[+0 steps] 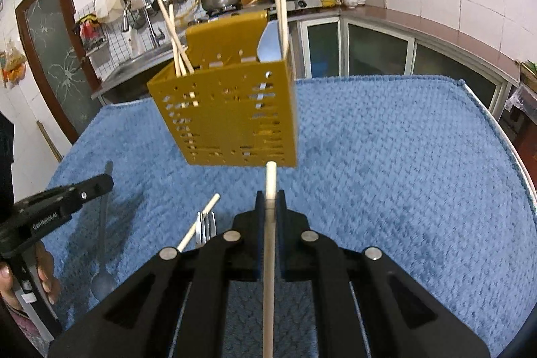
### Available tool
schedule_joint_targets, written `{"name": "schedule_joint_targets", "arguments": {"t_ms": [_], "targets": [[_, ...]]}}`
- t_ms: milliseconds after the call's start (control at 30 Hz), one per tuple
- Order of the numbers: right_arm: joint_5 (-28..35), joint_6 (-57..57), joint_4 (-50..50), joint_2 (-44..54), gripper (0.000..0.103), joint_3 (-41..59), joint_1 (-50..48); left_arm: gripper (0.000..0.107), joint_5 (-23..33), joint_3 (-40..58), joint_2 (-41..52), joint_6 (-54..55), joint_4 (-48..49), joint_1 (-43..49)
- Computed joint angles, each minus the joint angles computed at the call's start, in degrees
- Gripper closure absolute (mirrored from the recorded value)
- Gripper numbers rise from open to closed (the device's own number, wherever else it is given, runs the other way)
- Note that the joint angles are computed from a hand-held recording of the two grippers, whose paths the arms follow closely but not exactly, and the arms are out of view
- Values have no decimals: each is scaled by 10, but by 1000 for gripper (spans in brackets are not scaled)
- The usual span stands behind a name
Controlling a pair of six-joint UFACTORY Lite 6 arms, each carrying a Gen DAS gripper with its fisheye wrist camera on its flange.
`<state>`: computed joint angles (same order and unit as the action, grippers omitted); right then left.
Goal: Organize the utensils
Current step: 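Lift both held chopsticks and carry them above the yellow holder, then lower the chopsticks into the holder and open both tools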
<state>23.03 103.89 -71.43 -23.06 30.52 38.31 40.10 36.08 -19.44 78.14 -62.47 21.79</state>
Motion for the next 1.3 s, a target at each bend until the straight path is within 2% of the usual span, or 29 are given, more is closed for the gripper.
{"name": "schedule_joint_targets", "arguments": {"t_ms": [167, 467, 633, 767, 900, 1033, 1167, 1300], "targets": [[15, -1, -1, -42, 97, -9, 1, 105, 20, 0, -19, 8, -9, 13], [57, 46, -64, -101, 97, -14, 16, 106, 56, 18, -45, 15, -33, 27], [61, 26, -70, -109, 97, 17, 0, 106, 58, 53, -44, -2, -38, 19], [46, -40, -47, -97, 97, 83, -37, 106, 53, 111, -37, -32, -33, 1], [42, -131, -8, -68, 97, 183, -70, 106, 25, 201, -10, -85, -18, -37], [39, -169, -9, -18, 97, 286, -91, 106, -57, 311, 37, -152, 18, -117], [45, -129, -84, 60, 97, 381, -96, 106, -138, 402, 102, -224, 74, -195], [36, -11, -208, 118, 97, 423, -110, 106, -237, 452, 158, -285, 137, -261]]}}
